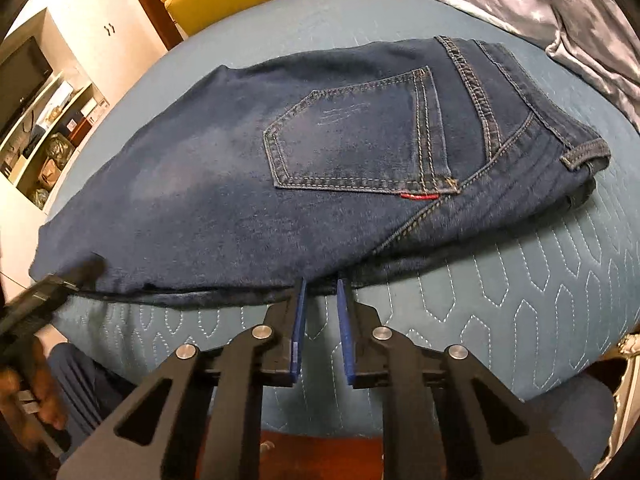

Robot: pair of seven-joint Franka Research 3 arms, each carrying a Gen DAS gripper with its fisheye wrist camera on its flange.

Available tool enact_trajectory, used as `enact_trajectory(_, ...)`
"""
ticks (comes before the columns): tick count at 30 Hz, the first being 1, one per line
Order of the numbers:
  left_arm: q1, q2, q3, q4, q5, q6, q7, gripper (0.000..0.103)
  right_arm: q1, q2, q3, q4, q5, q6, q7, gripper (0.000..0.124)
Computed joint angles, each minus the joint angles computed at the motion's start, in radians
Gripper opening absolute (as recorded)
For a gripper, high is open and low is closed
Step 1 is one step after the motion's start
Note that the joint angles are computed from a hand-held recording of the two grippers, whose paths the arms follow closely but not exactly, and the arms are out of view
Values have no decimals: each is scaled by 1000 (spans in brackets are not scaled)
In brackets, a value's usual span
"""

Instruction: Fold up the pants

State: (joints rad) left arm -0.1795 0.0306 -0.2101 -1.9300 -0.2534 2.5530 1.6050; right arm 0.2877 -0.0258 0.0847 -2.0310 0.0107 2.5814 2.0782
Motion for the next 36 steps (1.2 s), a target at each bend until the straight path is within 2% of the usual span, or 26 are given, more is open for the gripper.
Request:
enact_trajectory(2,-3,28,0,32,57,-59,-48,38,-2,-40,-1,-36,14,33,1,17)
enact_trajectory(5,-5,17,-5,15,101,-49,-33,38,-43,-107,8,-87,-83,32,109,19)
enact_trajectory(9,-4,3,-3,-7,104,-38,-39,39,-120,-123,21,-68,-265,32,241,25)
enact_trajectory(10,-3,-2,-2,-9,92,-33,-42,39,-140,-110,20,-45,-316,42,267,30)
enact_trajectory(11,-3,-5,-2,-14,63,-16,-33,39,-155,-101,15,-37,-363,73,281,48)
enact_trajectory(12,-5,-10,-3,-23,52,28,-32,40,-170,-84,18,-17,-435,84,310,59)
enact_trajectory(13,-10,-14,-5,-38,90,89,-53,43,-182,-60,21,15,-517,53,340,66)
enact_trajectory(15,-18,-2,-9,-38,113,169,-48,49,-169,-22,-2,47,-518,16,308,66)
enact_trajectory(16,-19,11,-11,-26,91,174,-36,52,-161,-7,-16,47,-479,6,274,66)
enact_trajectory(17,-17,26,-13,-11,71,163,-33,54,-152,12,-23,61,-458,-41,257,66)
enact_trajectory(18,-15,46,-15,11,62,129,-34,56,-141,23,-28,62,-445,-75,249,66)
enact_trajectory(21,-6,80,-18,42,63,60,-63,65,-122,5,-40,7,-546,-28,286,73)
enact_trajectory(22,-2,89,-19,50,60,39,-68,69,-117,4,-38,5,-576,-38,311,81)
enact_trajectory(23,7,92,-26,49,31,39,-42,72,-112,8,-37,11,-589,-55,329,98)
enact_trajectory(25,10,96,-33,59,24,18,-9,88,-103,20,-40,26,-565,-91,342,98)
enact_trajectory(27,-10,97,-19,77,138,-5,-89,90,-101,13,-45,21,-541,-97,373,98)
enact_trajectory(28,-15,91,-16,77,174,4,-112,90,-97,15,-43,39,-541,-136,377,98)
enact_trajectory(29,-24,81,-8,76,239,31,-165,91,-93,10,-40,51,-566,-163,391,98)
enact_trajectory(31,-39,75,8,82,370,93,-284,101,-86,-2,-32,81,-676,-180,427,98)
enact_trajectory(32,-35,75,6,78,378,144,-290,101,-84,6,-29,115,-706,-178,425,98)
enact_trajectory(33,-31,86,5,79,395,230,-289,101,-83,26,-30,158,-718,-178,408,98)
enact_trajectory(34,-33,116,11,114,439,261,-293,101,-80,50,-34,201,-712,-181,379,98)
enact_trajectory(35,-19,144,-4,155,416,247,-242,101,-75,90,-48,263,-671,-164,318,98)
enact_trajectory(36,7,202,-36,231,343,232,-149,100,-105,142,-38,325,-560,-91,205,98)
